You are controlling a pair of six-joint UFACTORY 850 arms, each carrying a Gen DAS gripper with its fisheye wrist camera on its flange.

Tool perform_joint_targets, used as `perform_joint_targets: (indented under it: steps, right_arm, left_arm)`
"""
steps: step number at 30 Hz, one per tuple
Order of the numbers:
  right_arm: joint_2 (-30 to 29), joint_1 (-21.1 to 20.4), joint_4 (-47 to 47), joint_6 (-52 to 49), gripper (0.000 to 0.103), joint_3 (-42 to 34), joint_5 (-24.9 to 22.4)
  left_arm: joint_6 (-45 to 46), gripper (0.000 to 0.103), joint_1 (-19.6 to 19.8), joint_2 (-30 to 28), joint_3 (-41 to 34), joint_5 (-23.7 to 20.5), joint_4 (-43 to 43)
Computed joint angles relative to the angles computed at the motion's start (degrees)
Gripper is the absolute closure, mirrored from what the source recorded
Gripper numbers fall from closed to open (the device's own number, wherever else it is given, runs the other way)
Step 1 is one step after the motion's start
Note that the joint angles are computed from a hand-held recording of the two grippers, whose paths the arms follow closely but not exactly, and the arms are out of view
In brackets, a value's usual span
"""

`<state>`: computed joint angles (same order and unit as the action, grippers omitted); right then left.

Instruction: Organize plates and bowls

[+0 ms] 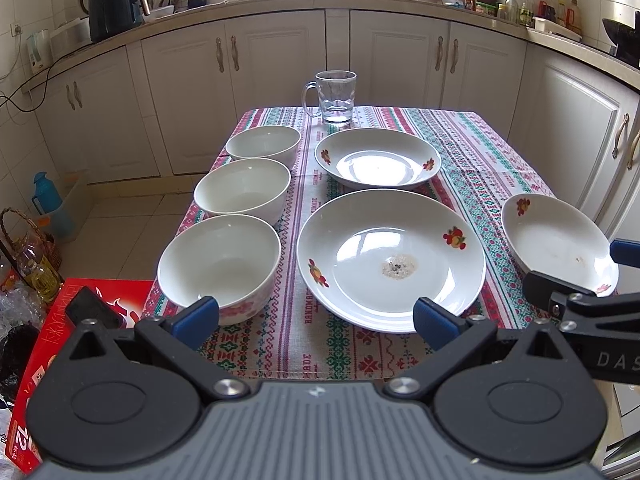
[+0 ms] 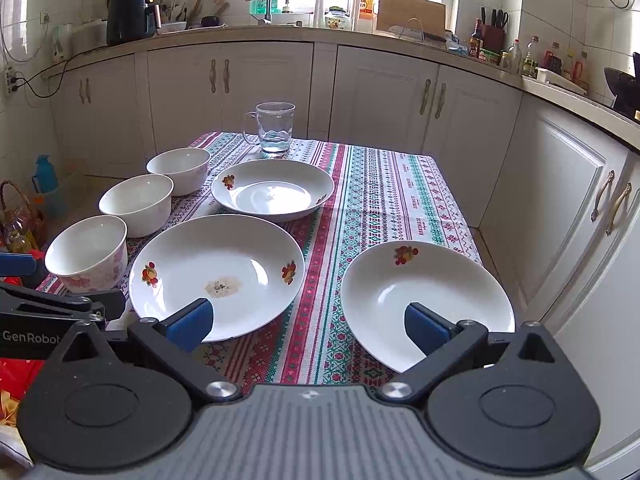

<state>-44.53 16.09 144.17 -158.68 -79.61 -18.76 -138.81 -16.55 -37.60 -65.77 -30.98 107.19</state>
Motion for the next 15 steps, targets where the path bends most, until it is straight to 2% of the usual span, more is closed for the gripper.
perform_joint_targets:
  steps: [15]
  right_arm:
    - [0.07, 0.05, 0.50, -0.57, 0.000, 0.11, -0.15]
  left_arm:
    - [0.12, 0.001, 0.02, -0.01, -0.05, -0.03, -0.04]
